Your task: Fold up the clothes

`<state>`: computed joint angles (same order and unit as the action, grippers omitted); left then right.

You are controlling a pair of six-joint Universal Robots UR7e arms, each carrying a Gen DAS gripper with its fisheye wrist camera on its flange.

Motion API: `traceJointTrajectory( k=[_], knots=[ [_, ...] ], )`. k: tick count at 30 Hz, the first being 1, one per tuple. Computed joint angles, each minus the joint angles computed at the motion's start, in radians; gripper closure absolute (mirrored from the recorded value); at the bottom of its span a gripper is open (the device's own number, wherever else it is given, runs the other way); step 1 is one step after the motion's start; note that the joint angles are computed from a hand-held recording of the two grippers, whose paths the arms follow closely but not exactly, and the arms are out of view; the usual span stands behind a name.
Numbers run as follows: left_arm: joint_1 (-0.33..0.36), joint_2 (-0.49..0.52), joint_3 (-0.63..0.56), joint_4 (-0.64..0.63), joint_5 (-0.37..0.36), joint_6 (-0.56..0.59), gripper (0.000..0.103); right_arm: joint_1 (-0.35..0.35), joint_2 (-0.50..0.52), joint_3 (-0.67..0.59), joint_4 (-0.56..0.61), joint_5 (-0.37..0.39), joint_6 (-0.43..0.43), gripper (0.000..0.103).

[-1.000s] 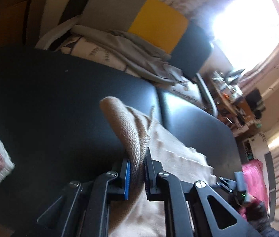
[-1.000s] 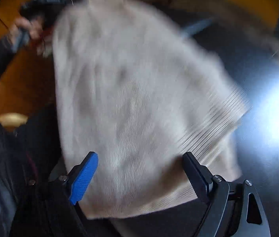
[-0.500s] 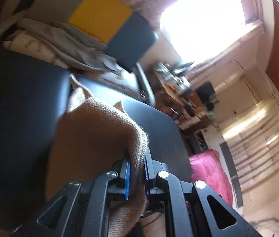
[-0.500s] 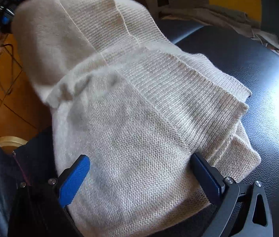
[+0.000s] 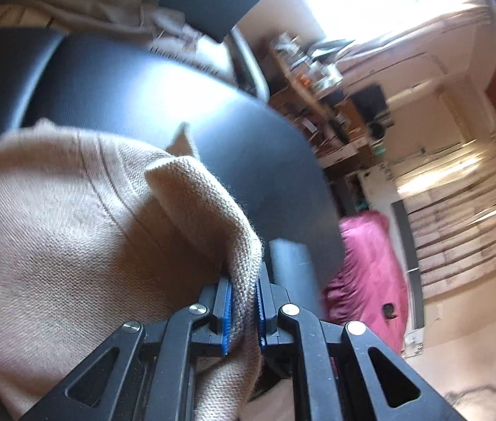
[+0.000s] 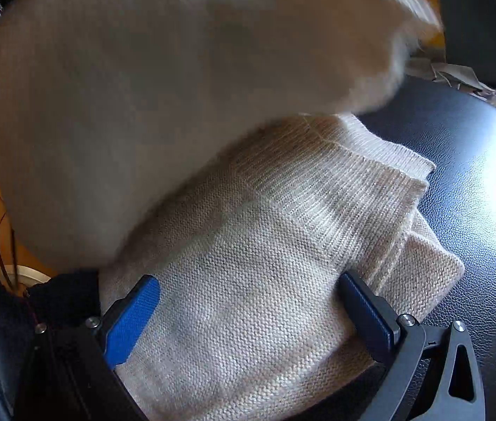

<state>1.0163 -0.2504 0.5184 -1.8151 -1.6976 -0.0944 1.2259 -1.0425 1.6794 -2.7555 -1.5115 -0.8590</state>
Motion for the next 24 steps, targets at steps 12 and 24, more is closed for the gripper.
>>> traceJointTrajectory(
  k=[12,24],
  knots=[
    [0.02,0.093,-0.082,0.037,-0.011,-0.059,0.093,-0.003,-0.074,0.15,-0.172,-0.042,-0.024,0.0],
    [0.004,0.146,-0.138,0.099,0.036,0.007,0.092,0.01,-0.186,0.314,-0.294,-0.21,0.002,0.0]
  ],
)
